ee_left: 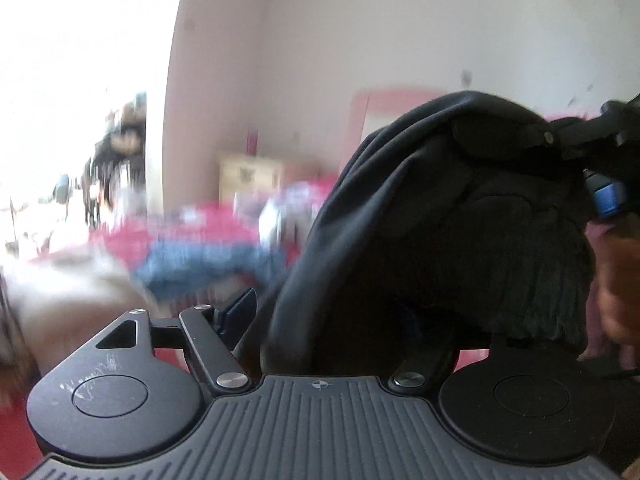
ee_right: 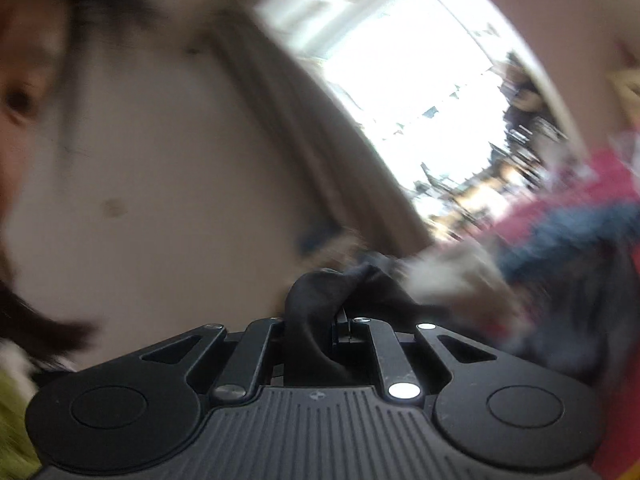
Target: Fold clothes
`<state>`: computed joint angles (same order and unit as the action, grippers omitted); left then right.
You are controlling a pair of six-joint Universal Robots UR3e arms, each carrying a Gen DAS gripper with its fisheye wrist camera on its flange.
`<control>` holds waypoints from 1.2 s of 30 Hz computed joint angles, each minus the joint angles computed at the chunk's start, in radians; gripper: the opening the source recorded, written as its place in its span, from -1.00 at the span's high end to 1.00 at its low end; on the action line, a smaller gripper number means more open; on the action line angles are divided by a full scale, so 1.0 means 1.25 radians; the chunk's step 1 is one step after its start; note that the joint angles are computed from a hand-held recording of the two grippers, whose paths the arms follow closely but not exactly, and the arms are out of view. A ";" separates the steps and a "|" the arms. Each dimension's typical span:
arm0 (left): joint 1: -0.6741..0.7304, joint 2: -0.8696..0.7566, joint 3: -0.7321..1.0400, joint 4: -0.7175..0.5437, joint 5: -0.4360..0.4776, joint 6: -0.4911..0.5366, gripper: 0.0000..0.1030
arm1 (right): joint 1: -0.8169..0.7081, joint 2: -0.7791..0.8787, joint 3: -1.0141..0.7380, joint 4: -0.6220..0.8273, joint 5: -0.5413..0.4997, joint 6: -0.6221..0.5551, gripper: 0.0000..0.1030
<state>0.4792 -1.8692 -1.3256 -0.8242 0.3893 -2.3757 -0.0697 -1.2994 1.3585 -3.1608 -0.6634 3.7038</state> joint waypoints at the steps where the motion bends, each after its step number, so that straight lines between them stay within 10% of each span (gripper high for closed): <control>1: 0.010 -0.004 0.016 0.039 -0.026 -0.032 -0.52 | 0.001 0.029 -0.057 -0.019 0.017 0.026 0.77; 6: -0.025 -0.081 0.099 0.252 0.044 -0.198 -0.63 | -0.021 0.193 -0.240 -0.135 0.007 0.237 0.78; 13: -0.202 -0.260 0.235 0.242 0.467 -0.242 -0.59 | -0.070 0.227 -0.098 0.149 -0.206 0.176 0.74; 18: -0.207 -0.379 0.392 0.102 0.497 -0.304 -0.58 | -0.043 0.252 -0.098 0.414 -0.431 0.063 0.49; 24: -0.191 -0.321 0.276 0.092 0.470 -0.214 -0.58 | -0.056 0.144 0.151 0.105 -0.532 0.115 0.19; 36: -0.208 -0.281 0.142 0.074 0.548 -0.215 -0.31 | 0.155 0.228 -0.114 0.437 -0.649 -0.487 0.07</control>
<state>0.2189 -2.2200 -1.1479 -0.7318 1.0747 -2.6448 0.1241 -1.0142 1.2155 -2.6142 -1.4745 3.0956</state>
